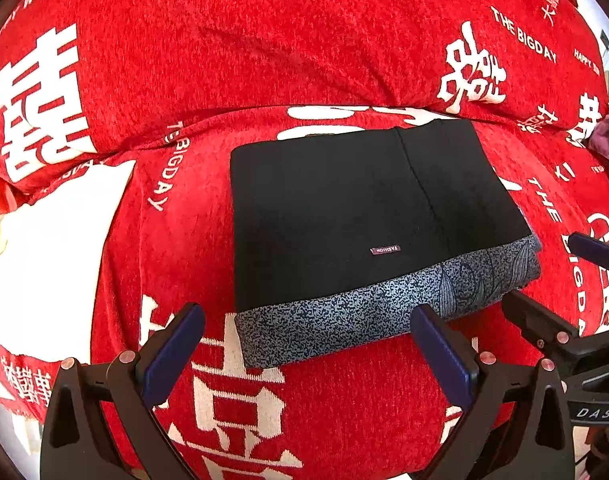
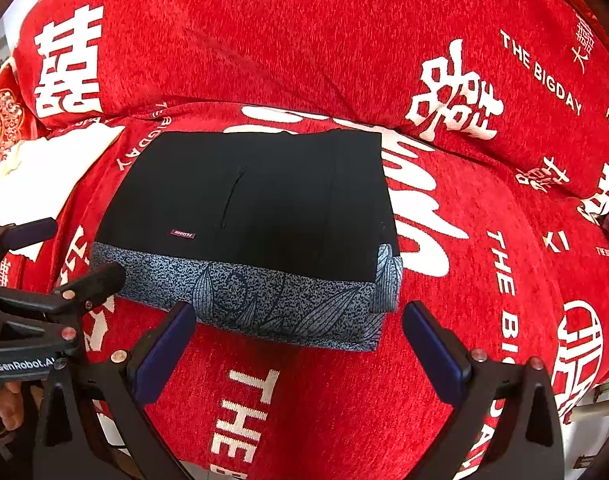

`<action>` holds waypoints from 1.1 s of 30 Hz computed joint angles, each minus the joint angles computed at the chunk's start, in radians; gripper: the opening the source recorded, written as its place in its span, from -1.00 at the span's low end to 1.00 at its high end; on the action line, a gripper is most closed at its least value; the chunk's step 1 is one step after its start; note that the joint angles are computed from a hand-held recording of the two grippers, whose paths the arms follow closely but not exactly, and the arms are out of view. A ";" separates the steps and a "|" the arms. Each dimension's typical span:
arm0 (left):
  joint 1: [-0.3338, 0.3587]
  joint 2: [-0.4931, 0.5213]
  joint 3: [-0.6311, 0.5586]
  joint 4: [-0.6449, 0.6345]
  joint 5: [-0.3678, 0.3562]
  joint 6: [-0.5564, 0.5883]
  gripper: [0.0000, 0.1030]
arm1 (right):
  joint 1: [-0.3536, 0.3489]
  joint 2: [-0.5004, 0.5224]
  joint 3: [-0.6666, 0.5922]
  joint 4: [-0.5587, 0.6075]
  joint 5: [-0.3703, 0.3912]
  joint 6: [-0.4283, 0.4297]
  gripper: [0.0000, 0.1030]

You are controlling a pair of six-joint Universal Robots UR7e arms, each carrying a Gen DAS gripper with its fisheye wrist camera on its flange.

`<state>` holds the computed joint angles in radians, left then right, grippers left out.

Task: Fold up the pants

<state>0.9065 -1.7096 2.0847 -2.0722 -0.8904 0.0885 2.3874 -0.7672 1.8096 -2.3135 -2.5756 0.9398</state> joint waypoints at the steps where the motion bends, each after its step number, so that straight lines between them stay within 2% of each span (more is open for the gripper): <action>1: -0.001 -0.002 0.003 -0.002 0.002 0.000 1.00 | 0.000 0.001 -0.002 0.008 -0.003 0.005 1.00; 5: 0.009 0.003 -0.005 0.016 -0.012 -0.020 1.00 | 0.001 0.003 -0.001 0.004 0.000 0.007 1.00; 11: -0.018 -0.005 0.029 0.002 0.067 -0.064 1.00 | -0.001 0.009 -0.001 -0.006 0.007 -0.005 1.00; 16: 0.006 -0.008 0.017 -0.009 0.013 -0.075 1.00 | -0.002 0.005 0.007 -0.031 0.009 -0.018 1.00; 33: 0.004 -0.008 0.029 -0.022 0.019 -0.091 1.00 | 0.000 0.009 0.001 -0.022 0.004 -0.021 1.00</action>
